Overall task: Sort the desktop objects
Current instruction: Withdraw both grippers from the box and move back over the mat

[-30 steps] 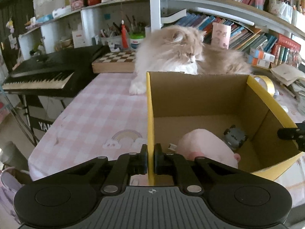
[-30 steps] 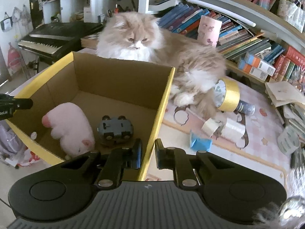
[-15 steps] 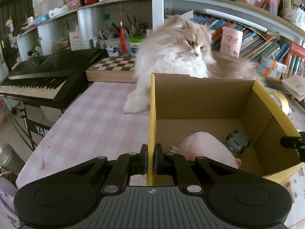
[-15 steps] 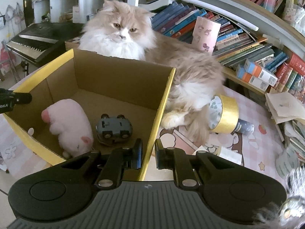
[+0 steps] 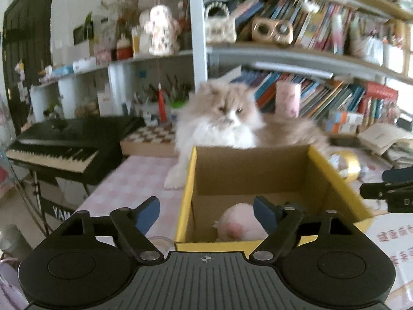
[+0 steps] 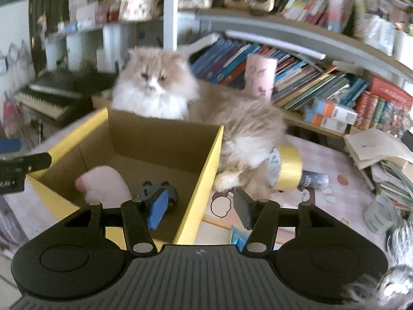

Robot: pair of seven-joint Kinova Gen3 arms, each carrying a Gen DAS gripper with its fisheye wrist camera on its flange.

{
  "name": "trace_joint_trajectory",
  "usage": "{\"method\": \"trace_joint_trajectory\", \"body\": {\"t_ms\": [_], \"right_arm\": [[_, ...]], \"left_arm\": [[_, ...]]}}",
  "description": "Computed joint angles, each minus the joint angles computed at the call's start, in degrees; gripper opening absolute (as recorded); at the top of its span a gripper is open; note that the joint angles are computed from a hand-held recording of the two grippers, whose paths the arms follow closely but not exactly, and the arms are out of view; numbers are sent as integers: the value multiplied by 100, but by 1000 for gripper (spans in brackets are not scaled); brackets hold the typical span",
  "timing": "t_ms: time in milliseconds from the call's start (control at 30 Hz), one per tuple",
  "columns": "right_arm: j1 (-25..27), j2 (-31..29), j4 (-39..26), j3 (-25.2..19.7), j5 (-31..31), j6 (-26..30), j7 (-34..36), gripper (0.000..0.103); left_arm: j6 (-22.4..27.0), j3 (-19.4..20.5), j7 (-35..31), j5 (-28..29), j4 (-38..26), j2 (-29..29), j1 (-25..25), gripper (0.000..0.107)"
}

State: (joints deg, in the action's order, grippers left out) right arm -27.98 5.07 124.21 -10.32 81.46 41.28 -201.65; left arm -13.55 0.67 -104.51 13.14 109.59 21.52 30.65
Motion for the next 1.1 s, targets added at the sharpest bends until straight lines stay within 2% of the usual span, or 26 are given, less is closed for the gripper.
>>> {"method": "trace_joint_trajectory", "body": {"t_ms": [133, 333, 533, 900, 1100], "right_arm": [[-289, -242, 260, -255, -115, 452, -315, 57], [-795, -392, 486, -657, -463, 1210, -684, 58], [-1437, -283, 555, -1006, -854, 2007, -1152, 61], [-2317, 126, 376, -1099, -1547, 2804, -1616, 66], [-2573, 262, 285, -1060, -1757, 2984, -1778, 68]], "left_arm": [[-442, 427, 243, -295, 550, -356, -305, 88], [-642, 677, 476, -422, 1113, -750, -491, 88], [-865, 864, 729, -663, 1696, -1064, -624, 88], [-893, 963, 975, -1062, 2117, -1232, -850, 89], [-884, 1125, 1544, -1710, 2284, -1302, -1137, 90]]}}
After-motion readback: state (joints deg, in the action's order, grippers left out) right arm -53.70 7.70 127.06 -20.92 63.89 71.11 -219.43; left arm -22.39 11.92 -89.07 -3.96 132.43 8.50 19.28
